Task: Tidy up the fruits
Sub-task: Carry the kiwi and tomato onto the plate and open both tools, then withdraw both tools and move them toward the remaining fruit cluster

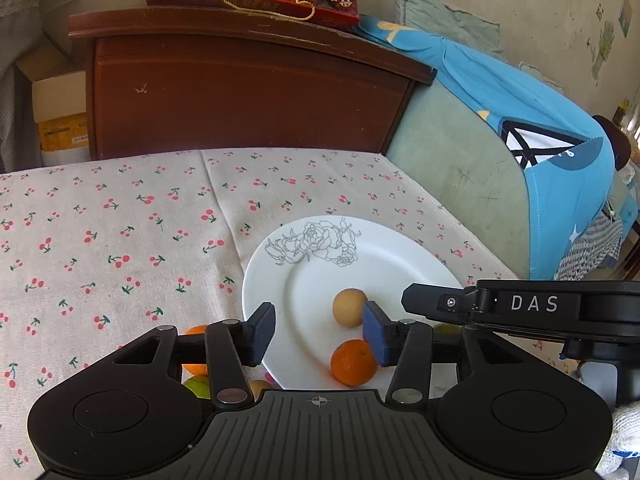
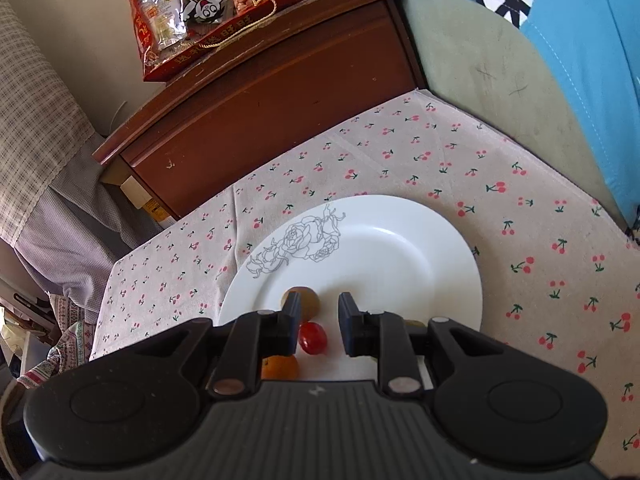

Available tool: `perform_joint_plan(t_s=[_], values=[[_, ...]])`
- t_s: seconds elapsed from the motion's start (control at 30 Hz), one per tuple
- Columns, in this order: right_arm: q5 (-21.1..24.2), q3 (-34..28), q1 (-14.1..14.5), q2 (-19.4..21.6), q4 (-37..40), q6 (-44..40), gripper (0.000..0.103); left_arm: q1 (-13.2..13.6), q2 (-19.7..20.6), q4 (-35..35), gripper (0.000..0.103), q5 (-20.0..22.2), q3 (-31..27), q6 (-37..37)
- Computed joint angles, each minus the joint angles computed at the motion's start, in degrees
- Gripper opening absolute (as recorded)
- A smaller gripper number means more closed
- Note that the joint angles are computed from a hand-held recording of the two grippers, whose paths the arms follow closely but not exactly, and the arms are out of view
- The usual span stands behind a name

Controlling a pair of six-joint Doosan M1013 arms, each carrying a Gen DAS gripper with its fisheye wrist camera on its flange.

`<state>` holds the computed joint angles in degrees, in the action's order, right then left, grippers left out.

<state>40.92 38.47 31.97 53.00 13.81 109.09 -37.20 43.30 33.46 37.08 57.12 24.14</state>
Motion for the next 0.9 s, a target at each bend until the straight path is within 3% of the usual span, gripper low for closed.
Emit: perform_joint_plan(t_s=[0.47, 0.63, 0.9], values=[[-1.69, 3.39, 0.87, -2.17, 0.47, -2.48, 0.026, -1.04, -4.23, 5.75, 0.051, 0.28, 5.48, -6.64], [-2.52, 5.76, 1.55, -3.40, 0.32, -3.62, 0.030, -1.49, -6.10, 9.10, 0.062, 1.51, 8.81, -13.24], [-4.45, 9.98, 2.59, -5.46, -0.50, -3.54, 0.030, -1.96, -7.90, 9.18, 0.067, 3.08, 12.03, -16.94]])
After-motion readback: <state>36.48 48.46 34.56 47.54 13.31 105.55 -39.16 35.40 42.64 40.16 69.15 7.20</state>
